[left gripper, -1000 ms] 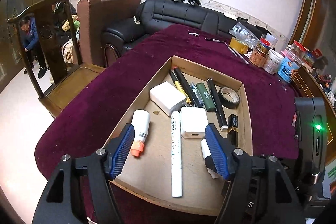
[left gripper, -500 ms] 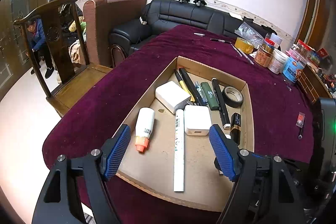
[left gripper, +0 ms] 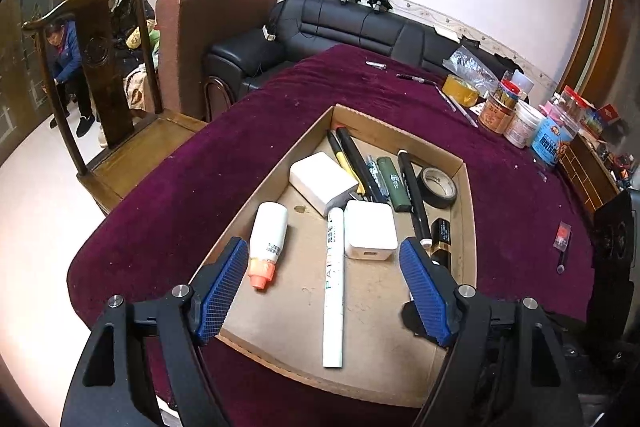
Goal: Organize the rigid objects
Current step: 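Release the white marker in the tray with the left gripper while the right releases the white bottle, then move both grippers back over the red-packaged item and black marker on the carpet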
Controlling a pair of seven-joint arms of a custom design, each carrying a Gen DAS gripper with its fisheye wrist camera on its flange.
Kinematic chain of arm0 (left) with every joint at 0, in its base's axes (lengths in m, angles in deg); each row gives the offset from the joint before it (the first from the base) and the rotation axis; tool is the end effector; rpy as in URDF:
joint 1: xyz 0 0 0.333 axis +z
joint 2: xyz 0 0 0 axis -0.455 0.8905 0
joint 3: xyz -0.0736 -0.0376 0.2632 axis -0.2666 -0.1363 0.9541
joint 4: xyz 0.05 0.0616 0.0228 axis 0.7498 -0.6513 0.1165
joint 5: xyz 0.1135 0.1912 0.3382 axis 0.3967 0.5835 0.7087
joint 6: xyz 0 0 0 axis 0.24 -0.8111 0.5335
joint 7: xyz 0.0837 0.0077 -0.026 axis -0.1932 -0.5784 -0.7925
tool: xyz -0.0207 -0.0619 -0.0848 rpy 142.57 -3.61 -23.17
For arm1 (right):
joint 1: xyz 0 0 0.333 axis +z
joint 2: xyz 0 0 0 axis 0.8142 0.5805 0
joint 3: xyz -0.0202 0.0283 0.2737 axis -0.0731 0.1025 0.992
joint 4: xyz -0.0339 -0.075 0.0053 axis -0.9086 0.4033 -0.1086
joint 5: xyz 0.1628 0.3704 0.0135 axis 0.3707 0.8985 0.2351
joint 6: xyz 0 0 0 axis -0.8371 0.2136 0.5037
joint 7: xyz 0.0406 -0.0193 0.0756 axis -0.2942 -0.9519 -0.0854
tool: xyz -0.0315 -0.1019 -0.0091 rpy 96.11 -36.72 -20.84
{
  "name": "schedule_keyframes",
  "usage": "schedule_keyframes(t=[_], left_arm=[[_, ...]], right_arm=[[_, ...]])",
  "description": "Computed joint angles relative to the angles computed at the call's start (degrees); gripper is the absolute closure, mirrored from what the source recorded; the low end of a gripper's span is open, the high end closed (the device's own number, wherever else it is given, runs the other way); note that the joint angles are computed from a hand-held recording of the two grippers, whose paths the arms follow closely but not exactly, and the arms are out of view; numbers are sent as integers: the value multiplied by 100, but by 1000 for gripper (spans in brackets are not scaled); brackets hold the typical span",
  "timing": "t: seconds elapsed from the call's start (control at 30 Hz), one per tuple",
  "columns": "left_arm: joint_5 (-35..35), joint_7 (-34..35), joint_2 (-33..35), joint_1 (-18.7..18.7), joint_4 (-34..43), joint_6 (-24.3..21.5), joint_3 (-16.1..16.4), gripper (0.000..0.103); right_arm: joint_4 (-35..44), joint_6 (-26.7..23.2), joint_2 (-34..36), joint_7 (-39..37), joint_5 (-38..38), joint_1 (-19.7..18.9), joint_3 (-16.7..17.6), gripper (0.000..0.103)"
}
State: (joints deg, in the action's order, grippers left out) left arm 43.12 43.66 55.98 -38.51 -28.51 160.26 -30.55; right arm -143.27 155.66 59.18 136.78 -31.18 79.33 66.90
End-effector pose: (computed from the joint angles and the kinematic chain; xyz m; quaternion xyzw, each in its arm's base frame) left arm 0.7026 -0.2273 0.3111 -0.6089 0.6920 -0.3450 0.1770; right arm 0.6841 0.3828 0.2789 -0.6404 0.6702 -0.0400 0.3730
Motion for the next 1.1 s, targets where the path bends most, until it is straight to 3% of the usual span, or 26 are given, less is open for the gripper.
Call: schedule_keyframes(t=[0.13, 0.2, 0.37, 0.43, 0.5, 0.67, 0.9, 1.03, 1.1], left_arm=[[326, -576, -135, -611, -181, 276, 780, 30], [676, -1132, -140, -1248, -200, 312, 1550, 30], [1484, -2241, -69, -2361, -240, 393, 2881, 27], [1759, -2620, -37, -2715, -267, 434, 3289, 20], [1993, -2930, -15, -2979, -274, 454, 3577, 19], [2470, -3179, -59, -3101, -196, 234, 3565, 18], [3132, -3236, -139, -3073, -40, -189, 3223, 18], [3383, -3179, -197, -2888, 24, -355, 2861, 18], [3491, -3094, -198, -2758, 90, -445, 2645, 18]], right_arm=[[-321, 157, -264, 599, -392, 428, -699, 43], [-538, 354, -376, 732, -450, 385, -699, 43], [-1336, 787, -790, 1110, -631, 483, -950, 43], [-1765, 952, -1020, 1286, -710, 559, -1117, 43], [-2158, 1152, -1218, 1397, -710, 504, -1129, 43], [-3069, 1732, -1661, 1606, -494, 308, -1127, 43], [-4177, 2341, -2237, 1641, -89, 549, -1626, 43], [-4737, 2625, -2532, 1473, 431, 1103, -2259, 44], [-5047, 2895, -2657, 1259, 867, 1747, -2892, 44]])
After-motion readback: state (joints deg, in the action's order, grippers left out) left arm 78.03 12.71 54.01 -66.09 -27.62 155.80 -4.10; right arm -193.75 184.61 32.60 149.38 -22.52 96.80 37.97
